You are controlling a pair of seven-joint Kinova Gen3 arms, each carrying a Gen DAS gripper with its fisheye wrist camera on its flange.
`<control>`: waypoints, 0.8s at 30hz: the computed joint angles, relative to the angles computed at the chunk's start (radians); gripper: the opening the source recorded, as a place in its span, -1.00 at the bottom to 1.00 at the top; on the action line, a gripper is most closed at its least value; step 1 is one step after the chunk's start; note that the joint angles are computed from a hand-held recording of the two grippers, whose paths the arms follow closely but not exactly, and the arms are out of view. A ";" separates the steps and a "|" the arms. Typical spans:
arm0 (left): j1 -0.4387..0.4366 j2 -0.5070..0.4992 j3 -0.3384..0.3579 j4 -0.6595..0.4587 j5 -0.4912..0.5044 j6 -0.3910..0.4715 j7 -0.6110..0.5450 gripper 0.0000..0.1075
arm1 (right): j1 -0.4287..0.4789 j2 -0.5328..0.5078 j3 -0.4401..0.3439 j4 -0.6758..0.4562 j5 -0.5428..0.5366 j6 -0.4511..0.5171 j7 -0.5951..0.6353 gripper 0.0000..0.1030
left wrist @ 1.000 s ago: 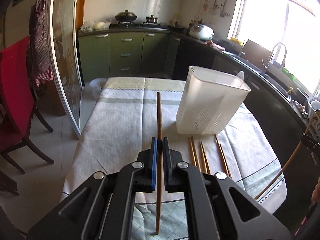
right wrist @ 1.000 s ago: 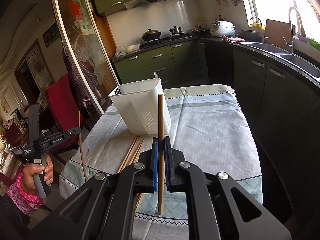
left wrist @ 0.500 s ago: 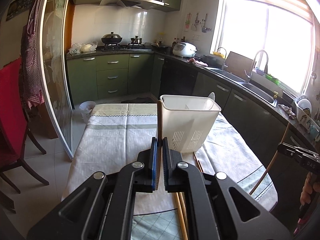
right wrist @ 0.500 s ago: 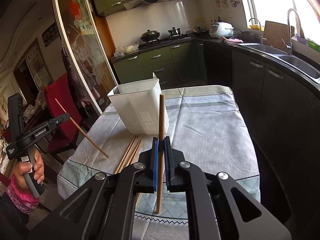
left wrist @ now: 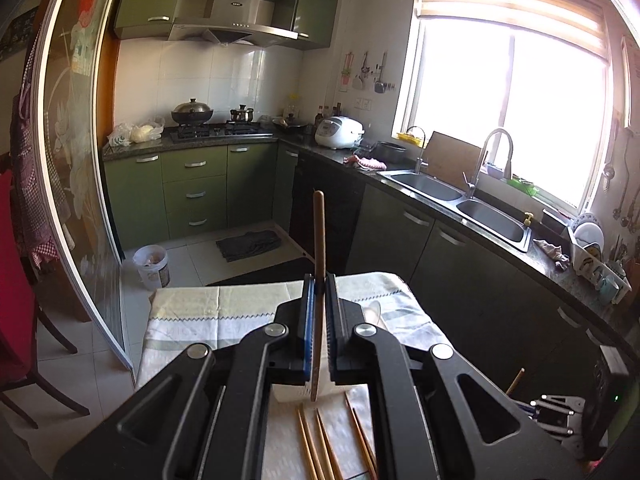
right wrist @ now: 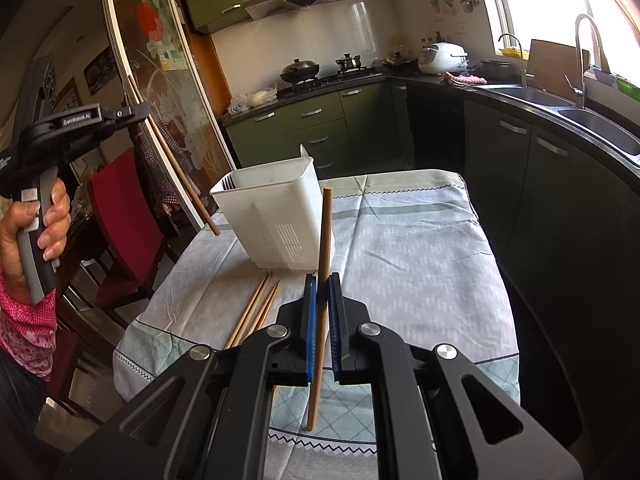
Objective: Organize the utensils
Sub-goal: 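Carry the chopstick into the white basket and open the left tool while the right tool holds its chopstick, then lower the right tool's chopstick into the basket and open the right tool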
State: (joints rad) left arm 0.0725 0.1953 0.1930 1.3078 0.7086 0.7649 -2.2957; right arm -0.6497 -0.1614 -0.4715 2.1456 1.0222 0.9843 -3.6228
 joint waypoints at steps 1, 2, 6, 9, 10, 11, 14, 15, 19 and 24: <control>0.013 0.006 0.000 -0.020 -0.013 -0.012 0.016 -0.90 | 0.001 -0.002 0.002 0.002 0.000 -0.004 0.001 -0.87; 0.024 0.013 0.001 -0.039 -0.027 -0.024 0.030 -0.90 | 0.002 -0.003 0.004 0.004 0.000 -0.008 0.001 -0.87; 0.077 0.050 0.004 -0.095 -0.116 -0.089 0.104 -0.90 | 0.010 -0.009 0.007 0.013 0.000 -0.022 0.000 -0.86; 0.114 0.087 0.001 -0.119 -0.203 -0.102 0.175 -0.90 | 0.016 -0.016 0.007 0.021 -0.001 -0.032 -0.004 -0.86; 0.121 0.102 0.001 -0.128 -0.231 -0.091 0.196 -0.90 | 0.020 -0.020 0.008 0.024 -0.002 -0.039 -0.005 -0.86; 0.125 0.118 0.001 -0.136 -0.253 -0.079 0.212 -0.90 | 0.024 -0.024 0.010 0.025 -0.004 -0.046 -0.003 -0.86; 0.136 0.156 0.001 -0.141 -0.314 -0.047 0.248 -0.90 | 0.040 -0.031 0.016 0.026 -0.012 -0.075 0.011 -0.87; 0.141 0.167 0.000 -0.142 -0.333 -0.035 0.258 -0.90 | 0.046 -0.030 0.018 0.021 -0.017 -0.080 0.023 -0.87; 0.144 0.205 0.003 -0.148 -0.382 0.012 0.271 -0.88 | 0.071 -0.033 0.030 0.006 -0.027 -0.113 0.066 -0.87; 0.092 0.186 0.033 -0.080 -0.342 -0.024 0.203 -0.67 | 0.109 -0.041 0.037 -0.061 -0.019 -0.118 0.158 -0.87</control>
State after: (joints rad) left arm 0.1641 0.3817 0.2263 1.2274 0.3663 0.7413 -2.0927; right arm -0.5402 -0.2026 -0.4348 2.0843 1.0037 0.8668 -3.4647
